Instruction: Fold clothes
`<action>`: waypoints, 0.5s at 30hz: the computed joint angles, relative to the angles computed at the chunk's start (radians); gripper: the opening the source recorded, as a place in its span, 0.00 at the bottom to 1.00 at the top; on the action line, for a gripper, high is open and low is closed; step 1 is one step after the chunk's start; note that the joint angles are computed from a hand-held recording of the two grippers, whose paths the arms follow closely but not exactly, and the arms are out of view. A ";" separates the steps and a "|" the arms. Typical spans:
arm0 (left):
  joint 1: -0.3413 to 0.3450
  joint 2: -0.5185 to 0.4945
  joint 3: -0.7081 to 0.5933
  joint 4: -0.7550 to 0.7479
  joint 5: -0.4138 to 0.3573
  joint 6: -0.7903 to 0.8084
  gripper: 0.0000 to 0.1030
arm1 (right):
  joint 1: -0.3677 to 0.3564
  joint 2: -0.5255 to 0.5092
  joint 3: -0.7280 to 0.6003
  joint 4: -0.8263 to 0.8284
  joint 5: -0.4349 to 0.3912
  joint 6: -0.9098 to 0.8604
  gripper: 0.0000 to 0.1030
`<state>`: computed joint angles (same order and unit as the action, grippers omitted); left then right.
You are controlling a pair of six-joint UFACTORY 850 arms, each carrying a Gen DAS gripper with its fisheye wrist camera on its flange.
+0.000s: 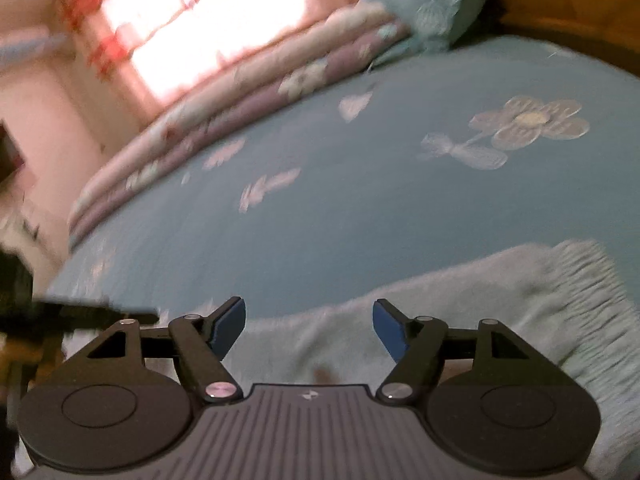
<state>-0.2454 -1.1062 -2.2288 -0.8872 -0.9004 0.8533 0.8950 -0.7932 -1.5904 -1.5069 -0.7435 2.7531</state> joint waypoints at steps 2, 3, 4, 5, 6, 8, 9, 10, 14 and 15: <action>-0.012 -0.027 -0.035 -0.054 -0.083 0.022 0.28 | 0.004 0.020 0.042 -0.037 -0.041 0.097 0.73; -0.019 -0.048 -0.064 -0.067 -0.118 0.011 0.28 | 0.005 0.029 0.062 -0.052 -0.063 0.143 0.73; -0.025 -0.071 -0.096 -0.079 -0.151 -0.001 0.28 | 0.005 0.040 0.082 -0.064 -0.075 0.185 0.73; -0.033 -0.102 -0.138 -0.076 -0.153 -0.032 0.28 | -0.002 0.045 0.094 -0.048 -0.045 0.188 0.73; -0.041 -0.134 -0.182 -0.071 -0.156 -0.064 0.29 | -0.010 0.051 0.107 -0.033 -0.010 0.191 0.73; -0.045 -0.164 -0.218 -0.049 -0.104 -0.107 0.21 | -0.024 0.053 0.113 0.056 0.041 0.113 0.62; -0.044 -0.192 -0.258 -0.048 -0.093 -0.133 0.21 | -0.025 0.056 0.122 0.090 0.042 0.067 0.45; -0.044 -0.205 -0.268 -0.056 -0.065 -0.144 0.19 | -0.025 0.063 0.132 0.104 0.039 0.049 0.39; -0.049 -0.177 -0.233 -0.023 0.010 -0.215 0.18 | -0.019 0.090 0.179 0.059 0.033 0.091 0.34; -0.046 -0.156 -0.201 -0.056 -0.002 -0.180 0.23 | -0.017 0.088 0.170 0.076 0.029 0.042 0.41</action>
<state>-0.2916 -1.2619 -2.4299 -0.9431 -0.9027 0.6731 0.8785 -0.7050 -1.4209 -1.4311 -0.7144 2.7955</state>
